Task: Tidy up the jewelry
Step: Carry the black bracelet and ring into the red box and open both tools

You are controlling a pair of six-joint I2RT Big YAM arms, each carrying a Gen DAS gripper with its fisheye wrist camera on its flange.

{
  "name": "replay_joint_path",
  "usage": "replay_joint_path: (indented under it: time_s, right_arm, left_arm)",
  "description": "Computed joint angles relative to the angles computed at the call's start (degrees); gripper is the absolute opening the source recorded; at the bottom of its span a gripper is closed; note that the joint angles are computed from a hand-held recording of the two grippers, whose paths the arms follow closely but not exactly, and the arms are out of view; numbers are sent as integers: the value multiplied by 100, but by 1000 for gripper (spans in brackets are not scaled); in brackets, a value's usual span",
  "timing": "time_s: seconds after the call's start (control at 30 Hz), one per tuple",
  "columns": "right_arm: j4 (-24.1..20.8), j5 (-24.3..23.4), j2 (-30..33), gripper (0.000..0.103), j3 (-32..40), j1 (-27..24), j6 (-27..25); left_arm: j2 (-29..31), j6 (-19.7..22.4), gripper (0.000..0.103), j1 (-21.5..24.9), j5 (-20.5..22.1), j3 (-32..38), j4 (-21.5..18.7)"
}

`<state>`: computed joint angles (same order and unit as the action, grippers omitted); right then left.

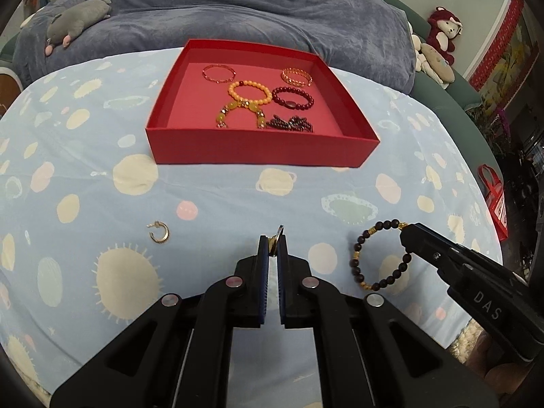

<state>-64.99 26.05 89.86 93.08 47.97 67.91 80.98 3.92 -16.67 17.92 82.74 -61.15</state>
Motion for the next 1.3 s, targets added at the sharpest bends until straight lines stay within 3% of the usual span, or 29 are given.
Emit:
replay_joint_path:
  time_s: [0.33, 0.67, 1.0, 1.3]
  right_arm:
    - [92, 82, 319, 7, 940, -428, -1068]
    - [228, -346, 1349, 8, 2406, -1118, -2172]
    - [633, -1398, 1941, 8, 2457, -1565, -1997]
    - [516, -1426, 1934, 8, 2041, -1705, -1915]
  left_arm:
    - [756, 121, 5, 188, 35, 1448, -111]
    - [2100, 22, 5, 68, -119, 3253, -303]
    - [3027, -65, 5, 2, -241, 4045, -556]
    - [3205, 61, 5, 24, -503, 3855, -483]
